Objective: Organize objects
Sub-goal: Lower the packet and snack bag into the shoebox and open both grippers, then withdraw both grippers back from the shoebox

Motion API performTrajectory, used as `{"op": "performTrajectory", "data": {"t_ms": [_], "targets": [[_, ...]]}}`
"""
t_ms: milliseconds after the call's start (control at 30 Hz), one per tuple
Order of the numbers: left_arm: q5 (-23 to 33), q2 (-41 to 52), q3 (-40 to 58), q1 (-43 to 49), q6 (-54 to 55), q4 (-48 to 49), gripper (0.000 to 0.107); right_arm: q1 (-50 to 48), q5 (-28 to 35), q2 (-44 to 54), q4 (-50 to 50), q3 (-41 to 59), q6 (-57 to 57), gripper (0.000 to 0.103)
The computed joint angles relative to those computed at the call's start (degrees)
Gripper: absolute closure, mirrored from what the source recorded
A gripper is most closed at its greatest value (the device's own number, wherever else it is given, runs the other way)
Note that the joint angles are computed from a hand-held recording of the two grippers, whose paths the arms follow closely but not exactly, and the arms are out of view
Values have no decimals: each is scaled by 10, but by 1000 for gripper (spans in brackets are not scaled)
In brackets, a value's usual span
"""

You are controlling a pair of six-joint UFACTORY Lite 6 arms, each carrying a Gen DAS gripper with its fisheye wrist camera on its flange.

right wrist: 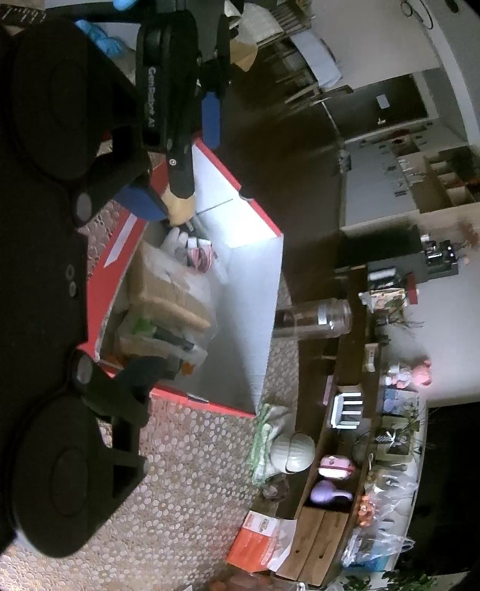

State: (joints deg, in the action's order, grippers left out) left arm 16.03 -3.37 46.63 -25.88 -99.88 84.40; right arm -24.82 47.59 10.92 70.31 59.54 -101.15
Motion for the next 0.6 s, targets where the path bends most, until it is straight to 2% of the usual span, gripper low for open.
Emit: {"op": "performTrajectory", "data": {"t_ms": [67,133,200,233,267,300,600], "targets": [[11,-18,-7,-14,11,-21,22,-15,21,-9,-4,-6,-4,15],[12,-36,-16,-22,12,-28,21,-31,41,-20,-5,-13,-4,12],[24,-52,-24,-37,16,-38,20,-52,64,-30,-2,-21,-13,5],[35,-60,-28,-46,16,-40,15,-64,75,-37,3,-26,-20,3],[48,-70,-33,-57,8,-35,6,-72,82,-43,5,-31,-26,2],[59,-77,-39,-68,-5,-26,4,-80,87,-48,6,-34,-31,1],[142,-93,-48,-145,-52,-34,4,-136,137,-58,-6,-43,-49,0]]}}
